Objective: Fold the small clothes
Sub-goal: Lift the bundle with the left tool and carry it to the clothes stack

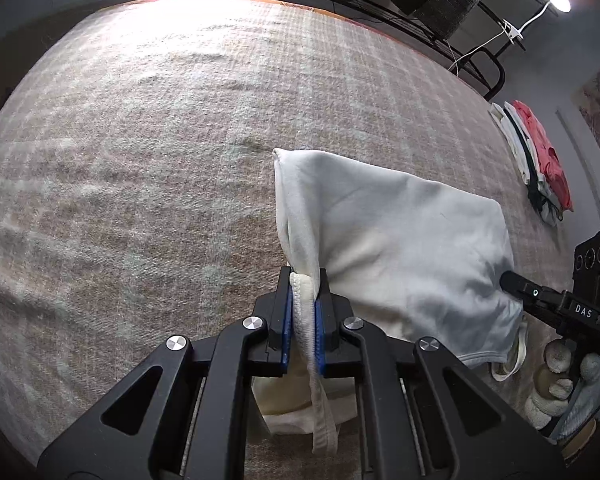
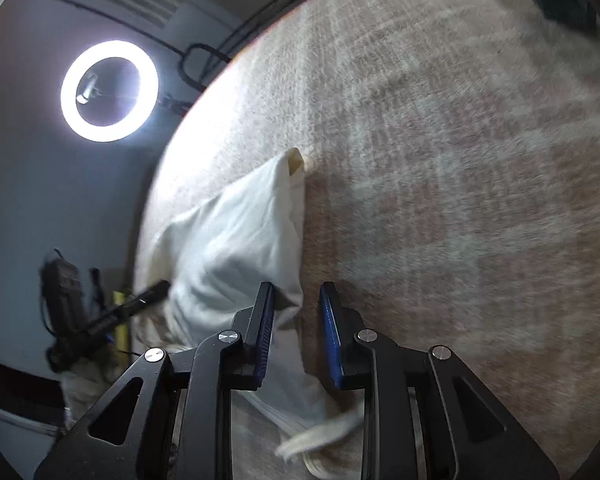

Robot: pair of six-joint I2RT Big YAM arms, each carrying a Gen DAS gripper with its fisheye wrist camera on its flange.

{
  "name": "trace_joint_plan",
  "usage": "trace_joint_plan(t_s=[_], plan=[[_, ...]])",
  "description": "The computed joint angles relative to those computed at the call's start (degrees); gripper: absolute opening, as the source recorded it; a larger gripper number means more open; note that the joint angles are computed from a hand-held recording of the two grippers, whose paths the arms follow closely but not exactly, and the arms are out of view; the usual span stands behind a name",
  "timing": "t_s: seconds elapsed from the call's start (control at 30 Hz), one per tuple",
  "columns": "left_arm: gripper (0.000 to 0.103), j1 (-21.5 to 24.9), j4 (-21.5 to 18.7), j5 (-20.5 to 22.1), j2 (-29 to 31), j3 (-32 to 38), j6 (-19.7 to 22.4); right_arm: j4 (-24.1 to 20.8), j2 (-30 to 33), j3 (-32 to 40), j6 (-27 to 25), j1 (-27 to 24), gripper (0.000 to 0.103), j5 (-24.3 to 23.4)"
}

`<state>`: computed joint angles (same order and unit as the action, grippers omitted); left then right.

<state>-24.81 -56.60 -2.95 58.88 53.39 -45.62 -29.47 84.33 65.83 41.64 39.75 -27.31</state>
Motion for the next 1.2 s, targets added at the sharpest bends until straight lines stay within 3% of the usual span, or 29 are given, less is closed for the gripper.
trace_joint_plan(t_s=[0.13,0.17,0.2,0.33,0.43,0.63,0.93,1.2], plan=[[0.007,-1.63,-1.02,-2.53,0.83,1.05,0.38,3.28,1.61,0.72,0.52,1.17,0.022,-0.77],[0.007,-2.24,-1.31,-3.46,0.99,1.36,0.22,3.16,2.12,1.42,0.43,1.76,0.015,-0.24],[0.007,-2.86,-1.67,-4.49,1.02,1.75,0.08,1.89,2.75,2.49,-0.61,2.44,0.009,0.70],[0.007,-5.91,-3.08,-9.51,0.90,3.74,0.25,-5.00,3.10,6.70,-6.73,5.30,0.005,9.04],[0.007,-8.16,-3.77,-12.65,0.80,5.31,0.47,-6.18,1.31,7.34,-8.42,5.95,0.004,12.07],[0.007,-11.00,-3.44,-14.73,1.67,8.31,0.18,-8.41,-2.29,7.35,-12.72,6.39,0.004,16.12],[0.007,-14.77,-0.78,-16.05,8.70,17.18,2.70,-9.08,-9.81,4.15,-14.20,1.98,0.004,17.52],[0.007,-17.55,3.27,-15.64,21.74,30.57,5.79,-12.20,-14.61,3.92,-19.83,-6.54,0.004,18.94]])
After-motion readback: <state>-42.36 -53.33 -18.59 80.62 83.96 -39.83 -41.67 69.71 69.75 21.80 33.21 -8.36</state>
